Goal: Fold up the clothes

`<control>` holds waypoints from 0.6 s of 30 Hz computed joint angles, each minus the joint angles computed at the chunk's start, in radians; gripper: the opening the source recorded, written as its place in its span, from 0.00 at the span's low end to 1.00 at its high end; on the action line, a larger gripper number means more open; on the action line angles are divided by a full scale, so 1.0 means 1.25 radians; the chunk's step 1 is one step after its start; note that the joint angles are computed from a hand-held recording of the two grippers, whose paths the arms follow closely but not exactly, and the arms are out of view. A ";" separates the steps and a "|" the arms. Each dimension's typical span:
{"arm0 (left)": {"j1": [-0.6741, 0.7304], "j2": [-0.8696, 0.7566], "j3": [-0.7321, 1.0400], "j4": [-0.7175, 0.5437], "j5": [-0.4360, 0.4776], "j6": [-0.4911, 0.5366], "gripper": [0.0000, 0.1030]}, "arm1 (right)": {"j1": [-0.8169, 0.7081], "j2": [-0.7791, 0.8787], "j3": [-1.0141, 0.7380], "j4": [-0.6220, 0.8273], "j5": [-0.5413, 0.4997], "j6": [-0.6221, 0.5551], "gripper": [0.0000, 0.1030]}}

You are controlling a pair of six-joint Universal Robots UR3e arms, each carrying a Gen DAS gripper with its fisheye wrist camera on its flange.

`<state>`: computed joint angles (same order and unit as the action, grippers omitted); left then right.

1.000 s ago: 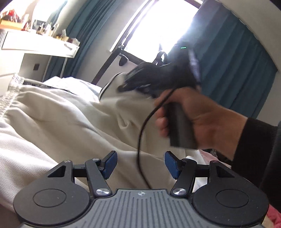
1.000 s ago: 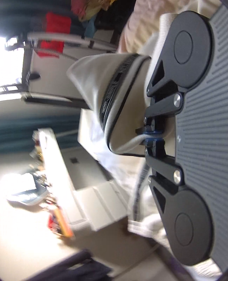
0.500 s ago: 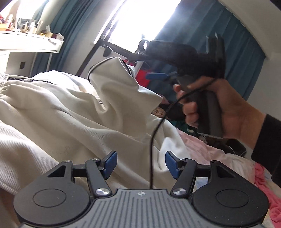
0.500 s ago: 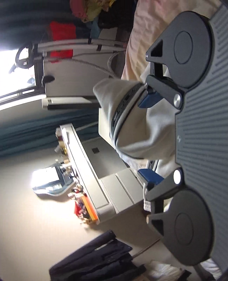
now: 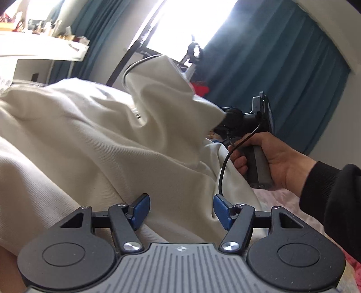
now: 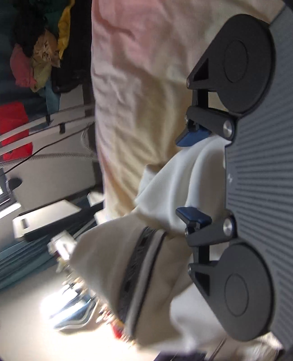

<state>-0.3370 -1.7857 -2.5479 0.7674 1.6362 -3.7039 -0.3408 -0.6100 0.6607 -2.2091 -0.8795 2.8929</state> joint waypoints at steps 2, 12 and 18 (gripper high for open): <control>0.004 -0.018 0.004 0.006 -0.002 -0.011 0.63 | 0.010 -0.030 0.071 -0.074 -0.039 0.015 0.21; -0.084 -0.062 0.071 -0.002 0.111 0.014 0.65 | -0.179 -0.388 0.509 -0.270 0.088 -0.033 0.05; -0.127 -0.046 0.077 0.012 0.158 0.033 0.65 | -0.372 -0.577 0.679 -0.288 0.173 -0.065 0.04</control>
<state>-0.4954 -1.8432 -2.4521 0.7821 1.8343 -3.6629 -0.8060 -1.3312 1.5097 -2.5686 -0.6630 2.8117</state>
